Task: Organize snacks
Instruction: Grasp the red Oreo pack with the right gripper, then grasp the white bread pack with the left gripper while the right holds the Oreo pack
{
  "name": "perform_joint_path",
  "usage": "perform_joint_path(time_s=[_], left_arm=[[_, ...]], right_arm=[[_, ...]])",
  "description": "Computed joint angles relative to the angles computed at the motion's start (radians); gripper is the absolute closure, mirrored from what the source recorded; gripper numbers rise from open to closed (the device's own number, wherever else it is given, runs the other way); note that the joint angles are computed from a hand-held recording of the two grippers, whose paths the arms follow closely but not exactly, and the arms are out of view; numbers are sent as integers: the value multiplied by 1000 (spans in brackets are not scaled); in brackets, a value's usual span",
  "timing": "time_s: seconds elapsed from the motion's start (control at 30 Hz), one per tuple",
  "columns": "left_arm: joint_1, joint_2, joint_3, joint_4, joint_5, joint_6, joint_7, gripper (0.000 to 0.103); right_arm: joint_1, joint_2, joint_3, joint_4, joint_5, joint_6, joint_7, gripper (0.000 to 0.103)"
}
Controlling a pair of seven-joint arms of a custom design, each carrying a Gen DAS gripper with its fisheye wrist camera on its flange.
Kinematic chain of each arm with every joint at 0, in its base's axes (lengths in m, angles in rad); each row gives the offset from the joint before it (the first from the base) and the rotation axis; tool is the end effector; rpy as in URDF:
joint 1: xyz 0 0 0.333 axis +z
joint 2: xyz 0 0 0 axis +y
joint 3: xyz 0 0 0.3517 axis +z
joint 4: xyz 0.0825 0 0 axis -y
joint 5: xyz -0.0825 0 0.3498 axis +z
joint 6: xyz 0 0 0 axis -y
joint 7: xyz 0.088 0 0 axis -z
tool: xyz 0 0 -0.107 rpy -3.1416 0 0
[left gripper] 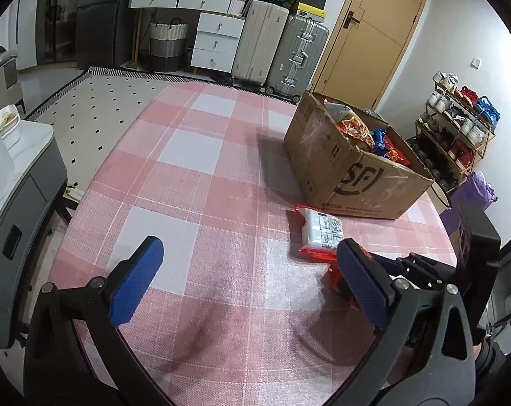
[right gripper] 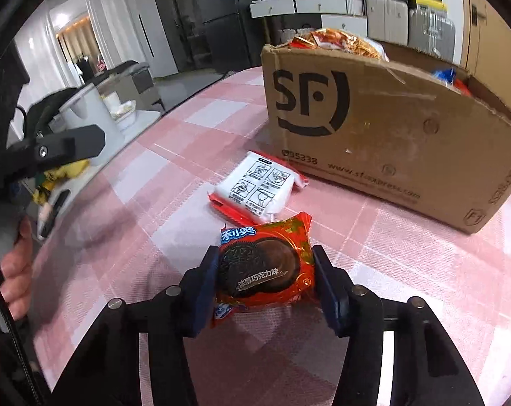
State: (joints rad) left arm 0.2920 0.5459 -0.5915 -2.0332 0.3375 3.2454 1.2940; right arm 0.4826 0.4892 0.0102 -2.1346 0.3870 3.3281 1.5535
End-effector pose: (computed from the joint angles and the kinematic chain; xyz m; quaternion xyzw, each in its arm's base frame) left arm 0.6179 -0.1692 0.3651 -0.5878 0.7092 -0.3721 0.1145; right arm 0.5588 0.2538 0.3129 -0.6978 0.6306 -0.1472 0.3062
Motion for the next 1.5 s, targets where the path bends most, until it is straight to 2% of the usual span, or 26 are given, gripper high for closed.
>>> perform_joint_path(time_s=[0.1, 0.13, 0.17, 0.27, 0.47, 0.63, 0.77, 1.0, 1.17, 1.2, 1.3, 1.5], left_arm=[[4, 2, -5, 3, -5, -13, 0, 1], [8, 1, -9, 0, -6, -10, 2, 1], [4, -3, -4, -5, -5, -6, 3, 1], [3, -8, -4, -10, -4, -10, 7, 1], [-25, -13, 14, -6, -12, -26, 18, 1], [-53, 0, 26, 19, -30, -55, 43, 1], [-101, 21, 60, 60, -65, -99, 63, 1], [-191, 71, 113, 153, -122, -183, 122, 1], [-258, 123, 146, 244, -165, -257, 165, 1], [-274, 133, 156, 264, -172, -272, 172, 1], [-363, 155, 241, 321, -178, -298, 136, 1], [-430, 204, 289, 413, -172, -349, 126, 1]], right_arm=[[-83, -10, 82, -17, 4, 22, 19, 50], [-146, -14, 140, -28, -22, 34, 49, 50], [-174, -16, 171, -35, -13, 50, 40, 50], [-183, -41, 175, -68, -18, 80, 65, 50], [-284, -90, 264, -160, -99, 158, 161, 50], [-308, -150, 272, -253, -175, 218, 264, 50], [-312, -194, 252, -321, -237, 259, 342, 50], [-235, -210, 179, -377, -230, 324, 390, 50], [-208, -217, 155, -397, -218, 347, 393, 50], [-204, -221, 150, -404, -211, 352, 392, 50], [-203, -231, 144, -419, -205, 356, 403, 50], [-214, -246, 143, -453, -225, 396, 444, 50]])
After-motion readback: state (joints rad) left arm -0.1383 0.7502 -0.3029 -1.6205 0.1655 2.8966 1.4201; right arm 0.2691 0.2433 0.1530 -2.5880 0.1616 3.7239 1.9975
